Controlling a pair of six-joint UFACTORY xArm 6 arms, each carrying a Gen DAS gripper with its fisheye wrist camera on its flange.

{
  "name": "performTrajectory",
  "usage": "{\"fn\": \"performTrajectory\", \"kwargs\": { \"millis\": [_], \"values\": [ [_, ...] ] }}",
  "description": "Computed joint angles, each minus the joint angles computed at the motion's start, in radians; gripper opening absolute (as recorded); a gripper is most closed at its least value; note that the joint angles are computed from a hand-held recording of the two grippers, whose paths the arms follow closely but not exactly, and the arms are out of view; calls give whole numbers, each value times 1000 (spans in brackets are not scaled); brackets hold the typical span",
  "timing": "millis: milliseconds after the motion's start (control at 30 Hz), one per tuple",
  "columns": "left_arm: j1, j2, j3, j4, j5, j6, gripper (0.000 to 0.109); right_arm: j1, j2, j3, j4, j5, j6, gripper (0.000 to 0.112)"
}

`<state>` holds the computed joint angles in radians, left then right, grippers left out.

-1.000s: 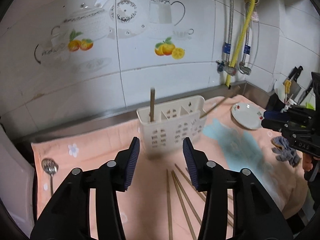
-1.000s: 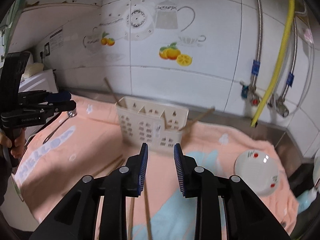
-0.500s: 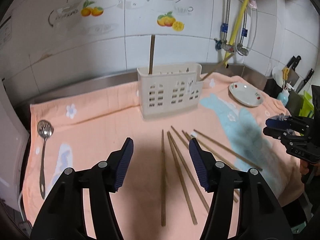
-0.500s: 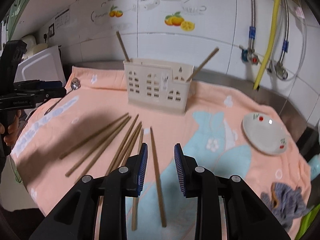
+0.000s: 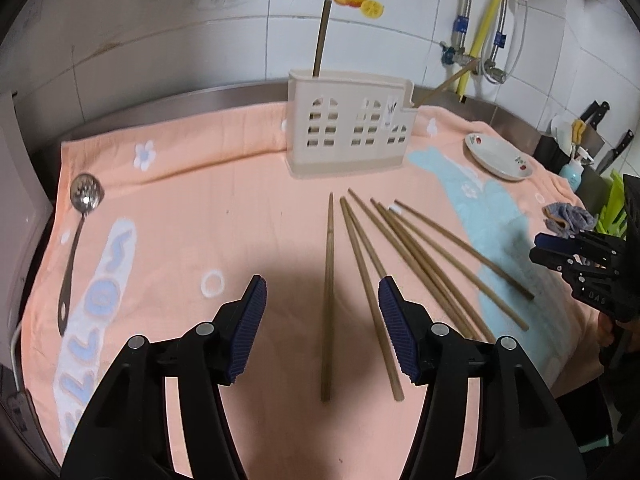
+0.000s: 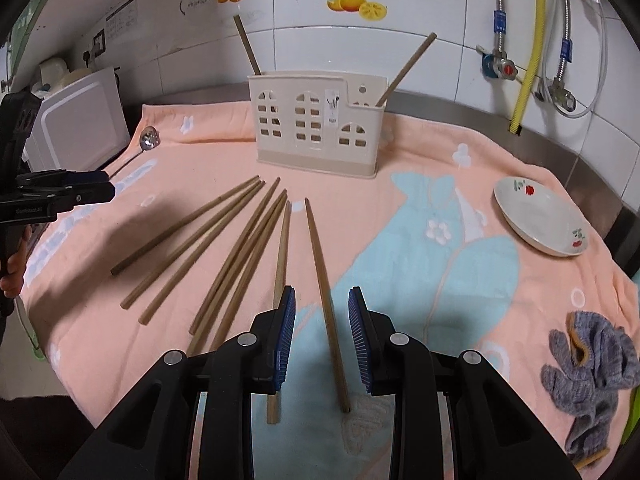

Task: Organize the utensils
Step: 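Move both open tools back down over the remaining chopsticks, then close the left tool on a chopstick while the right tool grasps another chopstick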

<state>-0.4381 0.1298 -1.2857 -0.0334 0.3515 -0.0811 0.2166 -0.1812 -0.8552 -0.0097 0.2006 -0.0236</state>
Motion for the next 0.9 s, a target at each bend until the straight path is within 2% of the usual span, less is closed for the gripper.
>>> {"fn": "performTrajectory", "kwargs": {
  "millis": [167, 433, 667, 900],
  "values": [
    [-4, -7, 35, -12, 0, 6, 58, -5, 6, 17, -33, -1, 22, 27],
    [-21, 15, 48, -28, 12, 42, 57, -15, 29, 26, 6, 6, 0, 26],
    [-29, 64, 7, -68, 40, 92, 36, -19, 41, 28, 31, 7, -19, 25],
    [-21, 106, -35, -85, 64, 103, 25, -17, 55, 26, 65, 7, -47, 22]
  ]
}}
